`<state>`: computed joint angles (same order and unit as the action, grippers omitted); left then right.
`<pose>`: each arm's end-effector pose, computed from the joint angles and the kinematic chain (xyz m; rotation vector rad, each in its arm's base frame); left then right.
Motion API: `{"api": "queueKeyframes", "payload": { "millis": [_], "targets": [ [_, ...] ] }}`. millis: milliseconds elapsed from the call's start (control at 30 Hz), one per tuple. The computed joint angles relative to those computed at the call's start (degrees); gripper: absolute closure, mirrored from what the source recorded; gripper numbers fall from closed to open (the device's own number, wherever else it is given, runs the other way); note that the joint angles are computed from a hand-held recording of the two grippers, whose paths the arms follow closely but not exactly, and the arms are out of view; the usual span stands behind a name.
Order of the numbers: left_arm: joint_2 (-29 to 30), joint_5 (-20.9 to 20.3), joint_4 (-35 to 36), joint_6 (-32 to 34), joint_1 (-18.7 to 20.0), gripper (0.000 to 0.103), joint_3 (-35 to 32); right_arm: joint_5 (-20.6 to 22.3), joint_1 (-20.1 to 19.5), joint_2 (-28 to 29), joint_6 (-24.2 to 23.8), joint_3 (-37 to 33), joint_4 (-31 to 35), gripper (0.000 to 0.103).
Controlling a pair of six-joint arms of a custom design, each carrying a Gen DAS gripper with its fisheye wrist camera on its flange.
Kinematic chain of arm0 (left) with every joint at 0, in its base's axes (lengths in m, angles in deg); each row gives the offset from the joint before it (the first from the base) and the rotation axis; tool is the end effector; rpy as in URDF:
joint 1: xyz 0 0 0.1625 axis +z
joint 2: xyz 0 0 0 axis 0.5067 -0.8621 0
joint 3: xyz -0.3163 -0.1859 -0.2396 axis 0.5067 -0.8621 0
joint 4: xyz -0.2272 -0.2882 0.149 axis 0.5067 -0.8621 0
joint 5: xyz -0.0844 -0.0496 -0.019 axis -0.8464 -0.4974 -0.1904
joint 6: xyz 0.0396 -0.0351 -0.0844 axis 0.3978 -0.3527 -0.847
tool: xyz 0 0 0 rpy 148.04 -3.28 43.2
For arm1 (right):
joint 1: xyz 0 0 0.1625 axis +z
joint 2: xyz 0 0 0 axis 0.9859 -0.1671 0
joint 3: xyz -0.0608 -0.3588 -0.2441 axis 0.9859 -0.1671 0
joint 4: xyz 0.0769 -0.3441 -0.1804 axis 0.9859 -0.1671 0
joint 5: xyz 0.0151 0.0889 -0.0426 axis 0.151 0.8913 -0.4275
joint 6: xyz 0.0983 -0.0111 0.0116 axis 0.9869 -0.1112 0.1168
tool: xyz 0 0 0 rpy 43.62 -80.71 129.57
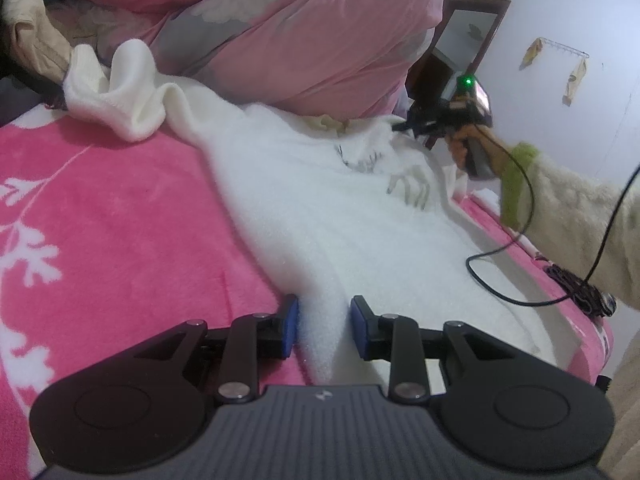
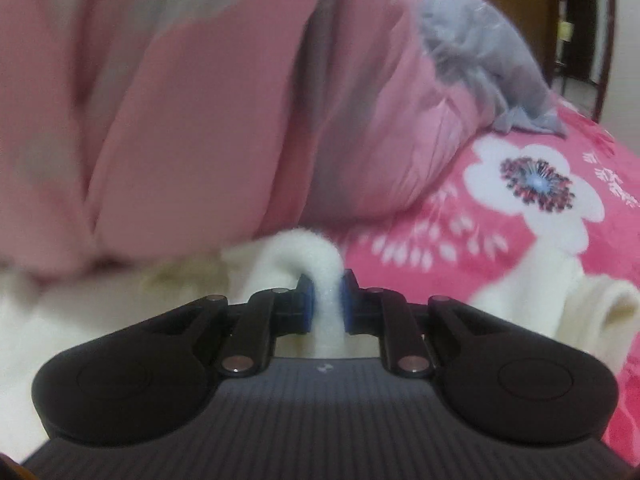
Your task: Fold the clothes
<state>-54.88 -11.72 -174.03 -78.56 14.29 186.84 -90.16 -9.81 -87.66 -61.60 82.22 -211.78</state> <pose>-0.1845 -0.4153 -0.0585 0.9210 2.7792 -0.9395 -0.1309 -0.7326 0.4104 0.3614 -2.2198 1.0929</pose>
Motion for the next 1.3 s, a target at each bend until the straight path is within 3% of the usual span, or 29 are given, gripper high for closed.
{"api": "queueKeyframes", "payload": {
  "millis": [133,200,267,400,600,700,800,1000,1133,1167,1233,1300],
  "targets": [
    [0.0,-0.3,-0.2,-0.1,0.2,0.072,0.1,-3.4,-0.6,5.4,3.4,-6.4,0.3,0.090],
    [0.0,-0.4,-0.2,-0.1,0.2,0.072,0.1,-5.6,-1.1,7.7,7.3,-9.0,1.6,0.081],
    [-0.1,-0.5,-0.3,-0.2,0.2,0.072,0.2,-5.4,-1.2,5.9,11.6,-7.5,2.3,0.071],
    [-0.1,-0.6,-0.3,-0.9,0.2,0.072,0.3,-0.8,-2.5,-4.6,17.5,1.3,4.0,0.064],
    [-1.0,-1.4,0.6,-4.2,0.5,0.072,0.6,11.8,-10.6,-32.5,22.8,22.5,13.7,0.062],
    [-2.0,-1.3,2.0,-7.2,0.3,0.072,0.9,14.9,-16.7,-43.7,19.7,32.1,19.9,0.062],
    [-3.7,0.4,4.2,-10.6,-1.3,0.071,2.3,20.2,-24.2,-50.5,15.3,40.9,22.3,0.062],
    [-7.9,1.7,9.2,-20.4,-6.3,0.071,9.1,28.2,-37.5,-53.4,9.1,51.8,22.3,0.061],
    [-7.3,3.3,7.6,-26.2,-11.4,0.071,13.9,40.1,-46.2,-57.9,0.7,57.0,26.1,0.061],
    [-6.7,4.1,6.8,-27.1,-12.6,0.071,14.7,41.8,-47.4,-58.8,-1.3,57.5,28.5,0.063],
    [-5.3,5.5,5.8,-28.8,-14.4,0.071,15.2,40.7,-47.2,-58.7,-3.9,59.1,26.2,0.076],
    [-4.2,7.4,5.8,-30.8,-16.0,0.073,14.9,42.1,-48.0,-59.4,-4.3,60.0,24.8,0.094]
  ]
}}
